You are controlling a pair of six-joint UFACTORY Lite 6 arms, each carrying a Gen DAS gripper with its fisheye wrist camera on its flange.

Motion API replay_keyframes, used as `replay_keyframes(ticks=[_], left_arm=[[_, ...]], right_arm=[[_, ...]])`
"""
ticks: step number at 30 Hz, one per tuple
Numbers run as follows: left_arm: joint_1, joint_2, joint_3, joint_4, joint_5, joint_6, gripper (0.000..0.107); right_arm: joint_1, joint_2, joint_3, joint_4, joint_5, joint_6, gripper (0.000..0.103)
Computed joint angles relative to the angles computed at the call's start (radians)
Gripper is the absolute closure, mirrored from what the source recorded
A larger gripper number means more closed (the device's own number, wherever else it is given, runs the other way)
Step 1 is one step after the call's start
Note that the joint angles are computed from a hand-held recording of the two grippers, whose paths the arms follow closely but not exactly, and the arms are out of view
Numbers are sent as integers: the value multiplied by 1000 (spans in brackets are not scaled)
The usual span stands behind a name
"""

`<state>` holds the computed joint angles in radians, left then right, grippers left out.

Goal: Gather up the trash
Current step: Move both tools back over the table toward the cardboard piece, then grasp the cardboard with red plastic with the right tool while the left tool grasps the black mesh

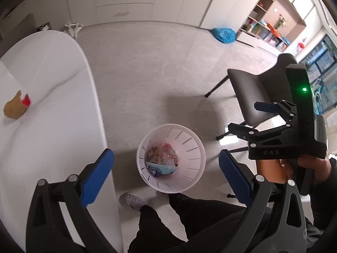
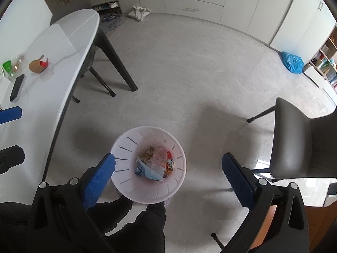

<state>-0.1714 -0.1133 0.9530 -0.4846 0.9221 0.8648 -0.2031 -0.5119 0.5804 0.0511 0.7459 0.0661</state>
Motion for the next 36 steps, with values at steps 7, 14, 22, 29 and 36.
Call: replay_keyframes(ticks=[7, 14, 22, 29, 36], left_arm=[[179, 38, 69, -1, 2, 26, 12], [441, 149, 211, -20, 28, 85, 12], [641, 299, 380, -10, 36, 84, 12], [746, 443, 533, 8, 48, 52, 12], [789, 606, 714, 30, 68, 10, 12]], right_arm=[[216, 174, 159, -38, -59, 119, 3], [418, 473, 455, -42, -103, 153, 3], [569, 819, 877, -5, -63, 88, 3], [652, 1128, 1312, 15, 56, 38, 3], [689, 1474, 1856, 13, 260, 13, 3]])
